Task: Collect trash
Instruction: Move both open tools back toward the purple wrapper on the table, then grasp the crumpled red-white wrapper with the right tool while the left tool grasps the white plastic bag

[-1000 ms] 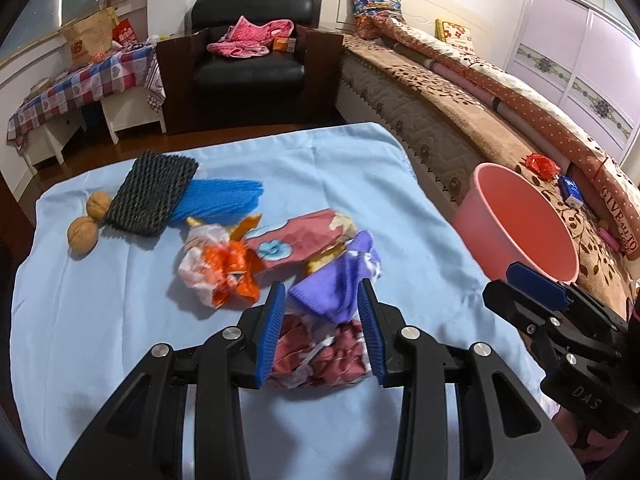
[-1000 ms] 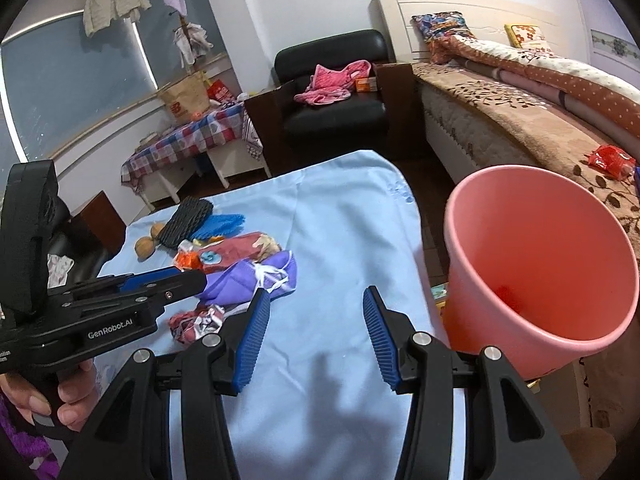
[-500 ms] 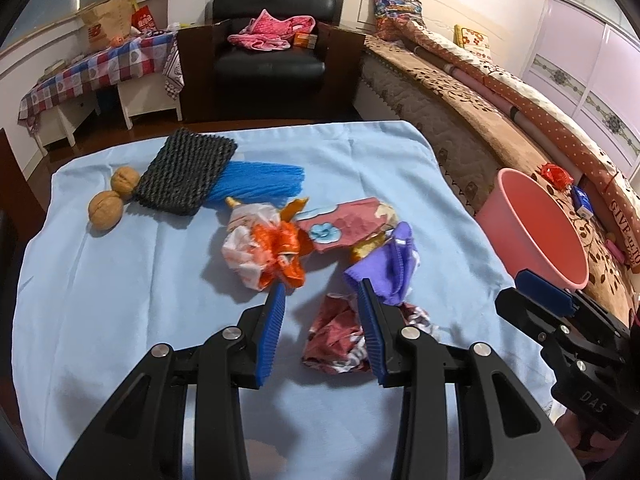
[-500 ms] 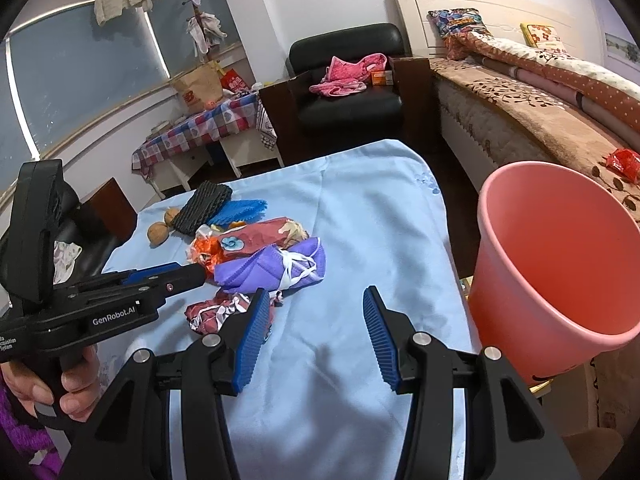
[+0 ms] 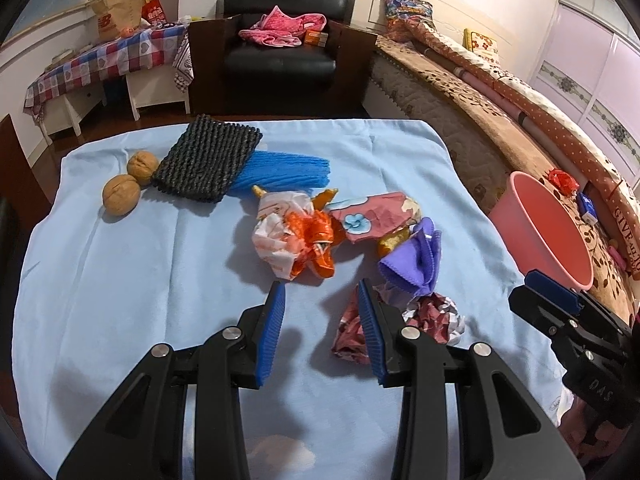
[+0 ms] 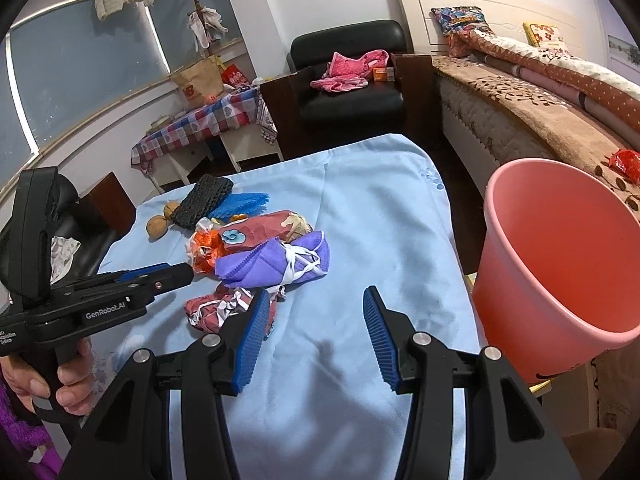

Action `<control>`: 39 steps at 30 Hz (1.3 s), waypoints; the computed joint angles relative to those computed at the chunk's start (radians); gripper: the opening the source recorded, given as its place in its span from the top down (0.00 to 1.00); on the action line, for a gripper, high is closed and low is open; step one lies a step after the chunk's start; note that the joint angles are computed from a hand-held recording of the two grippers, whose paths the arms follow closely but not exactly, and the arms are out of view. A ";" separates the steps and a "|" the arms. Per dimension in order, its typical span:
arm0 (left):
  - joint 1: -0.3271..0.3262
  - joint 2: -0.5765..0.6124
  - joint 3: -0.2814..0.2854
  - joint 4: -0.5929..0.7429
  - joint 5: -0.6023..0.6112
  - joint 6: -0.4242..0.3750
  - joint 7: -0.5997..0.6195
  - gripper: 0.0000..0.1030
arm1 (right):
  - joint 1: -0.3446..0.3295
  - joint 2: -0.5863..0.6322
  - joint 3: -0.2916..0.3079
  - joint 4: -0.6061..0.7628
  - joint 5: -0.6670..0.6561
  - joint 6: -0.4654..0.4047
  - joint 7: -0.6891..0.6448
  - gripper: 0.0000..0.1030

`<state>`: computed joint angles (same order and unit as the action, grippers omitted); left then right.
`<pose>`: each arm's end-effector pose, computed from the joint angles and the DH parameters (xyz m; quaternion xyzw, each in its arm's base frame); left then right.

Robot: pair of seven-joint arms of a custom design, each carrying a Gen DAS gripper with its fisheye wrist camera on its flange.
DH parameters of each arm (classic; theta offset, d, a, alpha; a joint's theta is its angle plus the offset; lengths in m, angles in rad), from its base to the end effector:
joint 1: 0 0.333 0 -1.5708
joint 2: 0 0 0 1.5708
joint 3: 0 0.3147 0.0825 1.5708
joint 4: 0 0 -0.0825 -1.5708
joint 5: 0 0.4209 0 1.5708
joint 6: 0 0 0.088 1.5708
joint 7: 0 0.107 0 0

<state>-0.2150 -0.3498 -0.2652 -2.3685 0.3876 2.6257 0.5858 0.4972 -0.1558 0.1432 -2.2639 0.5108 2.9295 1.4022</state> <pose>0.4533 -0.2545 0.5024 -0.7326 0.5923 -0.2702 0.1987 0.4747 0.3183 0.4965 -0.7501 0.5178 -0.0858 0.4024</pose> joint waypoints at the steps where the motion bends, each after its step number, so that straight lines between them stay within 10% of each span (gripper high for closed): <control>1: -0.001 -0.003 0.001 -0.003 -0.001 0.000 0.001 0.63 | -0.003 0.000 0.001 -0.001 -0.005 0.000 0.007 0.53; 10: -0.023 -0.023 0.026 -0.037 -0.045 0.018 0.061 0.63 | -0.003 0.014 -0.005 0.009 0.002 -0.021 0.009 0.53; 20: 0.001 -0.033 0.010 -0.051 -0.038 0.058 0.098 0.63 | 0.049 0.045 -0.042 0.099 0.431 -0.180 -0.334 0.52; 32: 0.023 0.064 0.048 0.022 -0.039 0.085 0.149 0.51 | -0.002 0.137 0.015 0.181 0.378 -0.311 -0.274 0.48; 39: 0.051 0.087 0.035 0.010 -0.028 0.118 0.113 0.51 | -0.012 0.139 0.022 0.182 0.405 -0.338 -0.333 0.61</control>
